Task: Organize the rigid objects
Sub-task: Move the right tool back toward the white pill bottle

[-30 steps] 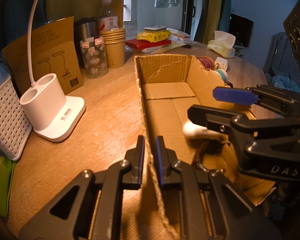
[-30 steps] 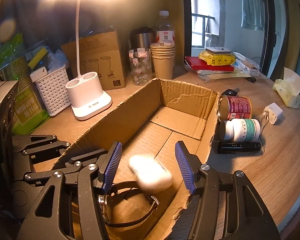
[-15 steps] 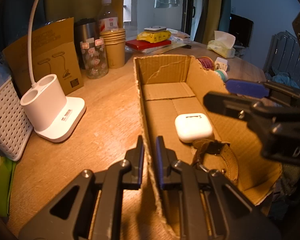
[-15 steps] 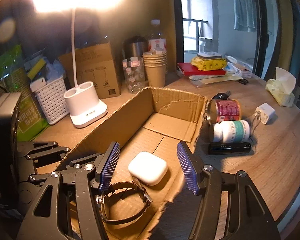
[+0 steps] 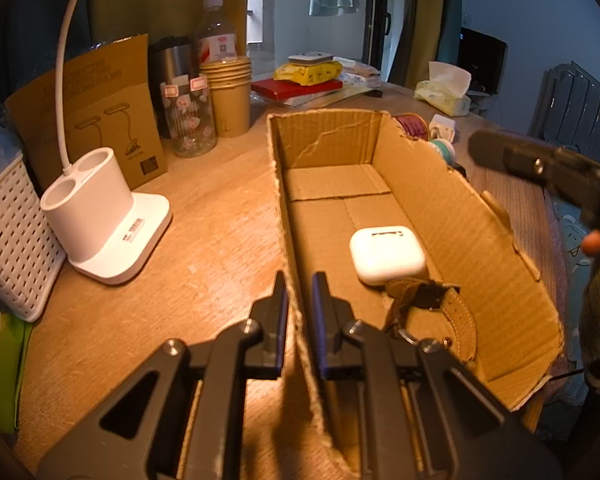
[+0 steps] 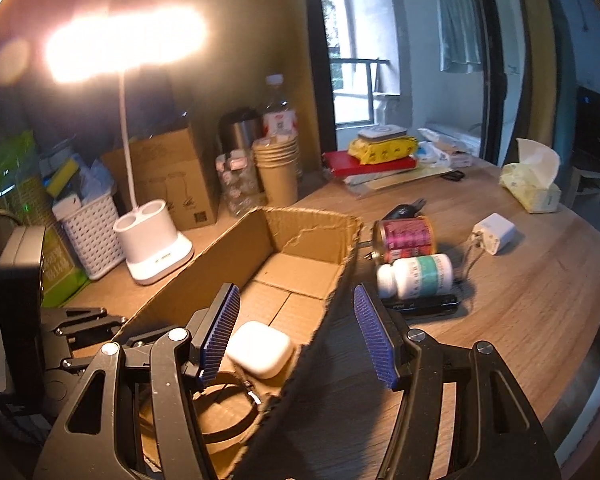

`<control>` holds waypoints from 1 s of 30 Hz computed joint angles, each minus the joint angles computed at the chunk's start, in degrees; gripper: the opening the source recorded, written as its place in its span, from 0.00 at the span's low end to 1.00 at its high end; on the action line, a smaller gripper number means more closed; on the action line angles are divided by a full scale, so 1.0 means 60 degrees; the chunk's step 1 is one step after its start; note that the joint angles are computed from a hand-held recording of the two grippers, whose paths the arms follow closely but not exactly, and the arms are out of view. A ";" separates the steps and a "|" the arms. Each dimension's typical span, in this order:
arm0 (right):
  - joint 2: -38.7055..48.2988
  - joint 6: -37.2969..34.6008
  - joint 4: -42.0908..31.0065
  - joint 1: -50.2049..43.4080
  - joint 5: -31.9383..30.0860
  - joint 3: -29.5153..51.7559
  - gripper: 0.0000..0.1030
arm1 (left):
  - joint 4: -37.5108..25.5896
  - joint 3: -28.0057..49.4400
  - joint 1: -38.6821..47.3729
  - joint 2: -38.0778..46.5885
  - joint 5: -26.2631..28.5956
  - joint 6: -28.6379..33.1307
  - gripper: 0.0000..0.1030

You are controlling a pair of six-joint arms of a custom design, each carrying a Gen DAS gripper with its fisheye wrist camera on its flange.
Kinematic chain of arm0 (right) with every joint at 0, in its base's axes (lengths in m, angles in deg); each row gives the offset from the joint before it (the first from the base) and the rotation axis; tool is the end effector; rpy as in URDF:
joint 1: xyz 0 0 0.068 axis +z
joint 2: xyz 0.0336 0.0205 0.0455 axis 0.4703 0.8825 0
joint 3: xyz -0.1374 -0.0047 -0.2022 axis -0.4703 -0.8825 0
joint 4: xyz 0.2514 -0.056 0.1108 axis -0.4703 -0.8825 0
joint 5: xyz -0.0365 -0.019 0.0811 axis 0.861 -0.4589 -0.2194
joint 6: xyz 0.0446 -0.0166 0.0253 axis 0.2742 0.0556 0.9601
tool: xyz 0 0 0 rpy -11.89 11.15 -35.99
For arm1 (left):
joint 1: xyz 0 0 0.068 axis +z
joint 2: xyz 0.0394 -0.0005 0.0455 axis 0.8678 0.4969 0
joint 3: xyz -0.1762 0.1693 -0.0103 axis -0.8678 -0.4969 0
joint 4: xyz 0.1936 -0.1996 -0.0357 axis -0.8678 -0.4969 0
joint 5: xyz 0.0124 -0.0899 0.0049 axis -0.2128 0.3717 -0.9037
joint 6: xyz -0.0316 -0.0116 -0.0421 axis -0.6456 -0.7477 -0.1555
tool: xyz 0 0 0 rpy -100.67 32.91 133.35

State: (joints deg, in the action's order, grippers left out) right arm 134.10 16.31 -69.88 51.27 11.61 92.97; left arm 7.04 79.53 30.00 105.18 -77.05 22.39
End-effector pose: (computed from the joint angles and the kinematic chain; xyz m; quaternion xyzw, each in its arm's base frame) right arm 0.2840 0.1209 0.1991 -0.1081 0.8749 0.1185 0.4569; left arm 0.3289 -0.1854 0.1179 0.1297 0.9092 -0.0726 0.3890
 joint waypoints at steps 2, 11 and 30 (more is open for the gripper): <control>-0.0051 0.0017 0.0057 -0.0113 -0.0001 -0.0055 0.61 | -0.0005 0.0003 0.0005 0.0001 0.0011 0.0006 0.12; 0.0031 -0.0047 0.0170 -0.0536 -0.0062 -0.0173 0.61 | 0.0006 -0.0020 -0.0008 -0.0001 0.0021 -0.0040 0.12; 0.1958 -0.0256 0.0965 -0.1781 -0.0222 0.0598 0.63 | -0.0087 0.0119 0.0091 0.0189 0.0263 -0.0111 0.12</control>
